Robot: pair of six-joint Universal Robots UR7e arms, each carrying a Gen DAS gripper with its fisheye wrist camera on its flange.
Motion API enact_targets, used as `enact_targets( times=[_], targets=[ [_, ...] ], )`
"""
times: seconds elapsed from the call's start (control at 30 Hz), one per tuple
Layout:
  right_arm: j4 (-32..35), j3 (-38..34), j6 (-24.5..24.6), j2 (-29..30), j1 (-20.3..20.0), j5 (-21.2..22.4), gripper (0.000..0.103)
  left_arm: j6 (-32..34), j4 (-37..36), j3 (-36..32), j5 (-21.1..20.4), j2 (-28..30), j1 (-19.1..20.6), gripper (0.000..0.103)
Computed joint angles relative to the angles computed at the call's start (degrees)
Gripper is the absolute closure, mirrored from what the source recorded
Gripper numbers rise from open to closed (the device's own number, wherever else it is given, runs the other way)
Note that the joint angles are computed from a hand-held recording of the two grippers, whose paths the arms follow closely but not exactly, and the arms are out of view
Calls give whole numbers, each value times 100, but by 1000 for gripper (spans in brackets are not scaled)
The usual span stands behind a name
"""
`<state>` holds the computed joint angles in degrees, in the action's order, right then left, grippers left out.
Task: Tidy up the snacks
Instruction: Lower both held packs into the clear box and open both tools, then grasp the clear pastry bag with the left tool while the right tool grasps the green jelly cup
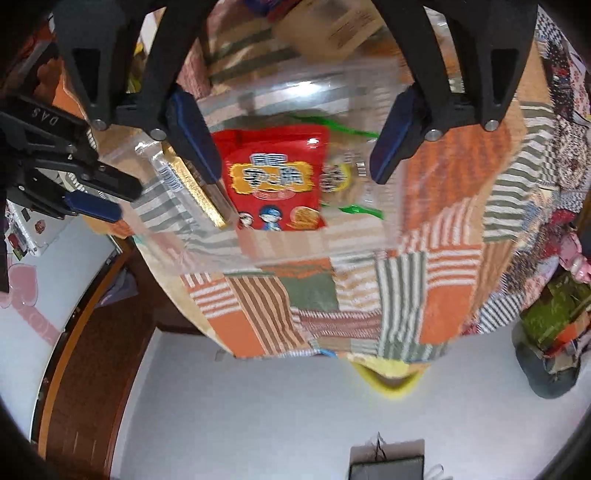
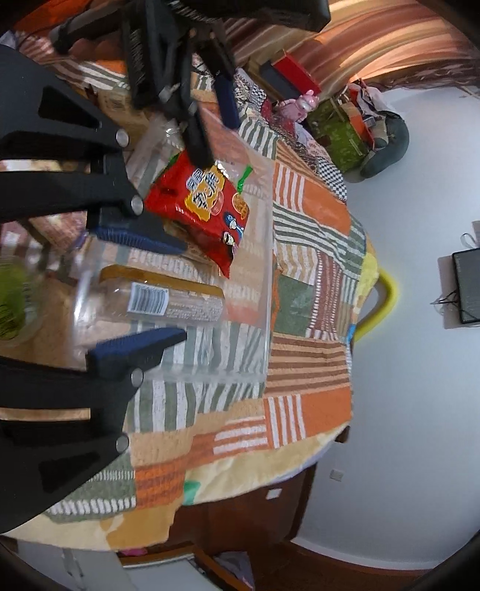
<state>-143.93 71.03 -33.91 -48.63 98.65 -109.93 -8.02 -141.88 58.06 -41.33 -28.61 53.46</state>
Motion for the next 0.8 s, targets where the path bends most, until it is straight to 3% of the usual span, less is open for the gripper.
enact_targets(
  times=[0.17, 0.4, 0.57, 0.8],
  targets=[
    [-320, 455, -192, -366, -17, 70, 49, 124, -408, 802, 422, -538, -111, 10],
    [-447, 900, -244, -709, -70, 6, 42, -461, -2, 1748, 747, -1219, -61, 9],
    [-351, 1125, -96, -845, -123, -74, 40, -1041, 335, 2158, 676, -1501, 94, 9],
    [-144, 1311, 71, -867, -174, -292, 39, -1190, 429, 2088, 420, -1412, 334, 9]
  ],
)
